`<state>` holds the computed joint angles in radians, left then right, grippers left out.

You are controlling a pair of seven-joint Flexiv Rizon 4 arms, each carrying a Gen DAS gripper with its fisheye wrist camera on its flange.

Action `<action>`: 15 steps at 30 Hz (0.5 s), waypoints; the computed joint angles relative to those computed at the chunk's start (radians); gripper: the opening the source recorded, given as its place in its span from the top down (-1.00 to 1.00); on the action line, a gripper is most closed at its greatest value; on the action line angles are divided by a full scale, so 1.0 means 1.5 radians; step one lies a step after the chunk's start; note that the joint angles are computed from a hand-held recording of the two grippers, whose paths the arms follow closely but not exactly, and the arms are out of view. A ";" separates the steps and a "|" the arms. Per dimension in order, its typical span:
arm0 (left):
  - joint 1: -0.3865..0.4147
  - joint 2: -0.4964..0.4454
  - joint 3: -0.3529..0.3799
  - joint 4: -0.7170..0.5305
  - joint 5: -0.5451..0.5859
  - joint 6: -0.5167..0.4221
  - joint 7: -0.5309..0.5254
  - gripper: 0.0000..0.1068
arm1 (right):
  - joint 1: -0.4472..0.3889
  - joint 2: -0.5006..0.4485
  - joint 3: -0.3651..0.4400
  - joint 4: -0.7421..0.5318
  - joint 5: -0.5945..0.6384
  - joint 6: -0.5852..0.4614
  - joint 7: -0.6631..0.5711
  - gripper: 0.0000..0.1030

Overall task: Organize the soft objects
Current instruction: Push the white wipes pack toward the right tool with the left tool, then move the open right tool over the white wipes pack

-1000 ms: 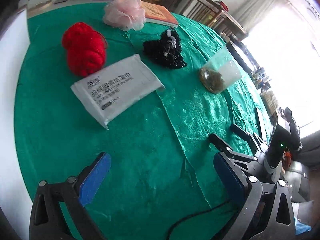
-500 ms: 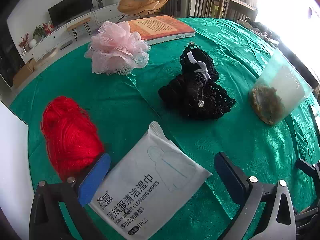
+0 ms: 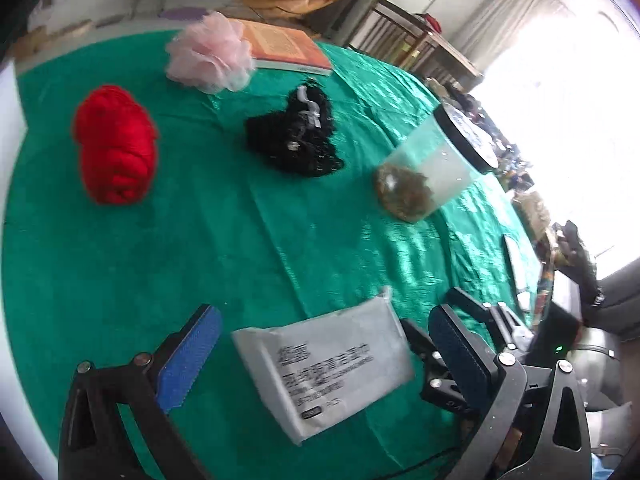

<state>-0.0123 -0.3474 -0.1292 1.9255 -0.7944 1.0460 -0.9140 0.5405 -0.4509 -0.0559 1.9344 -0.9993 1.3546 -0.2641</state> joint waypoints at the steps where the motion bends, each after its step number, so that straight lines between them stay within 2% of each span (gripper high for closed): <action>1: -0.017 0.010 0.019 0.019 0.036 0.040 -0.024 -0.92 | 0.000 0.000 0.000 0.000 0.000 0.000 -0.001 -0.74; 3: -0.038 0.025 0.048 0.057 0.106 0.108 -0.062 -0.92 | -0.001 0.000 0.000 0.001 0.000 0.000 -0.001 -0.74; 5: -0.076 0.032 0.112 0.079 0.243 0.162 -0.166 -0.92 | -0.001 0.001 0.001 0.001 0.000 0.000 -0.001 -0.74; 7: -0.127 0.030 0.192 0.081 0.380 0.199 -0.303 -0.92 | -0.002 0.001 0.000 0.001 -0.001 0.000 -0.001 -0.74; 9: -0.128 0.040 0.215 0.104 0.415 0.231 -0.349 -0.92 | -0.002 0.001 -0.001 0.002 -0.002 0.002 0.003 -0.74; 12: -0.197 0.018 0.318 0.052 0.566 0.195 -0.501 -0.92 | -0.002 0.001 -0.004 0.003 -0.005 0.006 0.009 -0.74; 15: -0.235 -0.011 0.369 -0.009 0.666 0.127 -0.600 -0.92 | -0.003 0.002 -0.003 0.004 -0.006 0.005 0.008 -0.74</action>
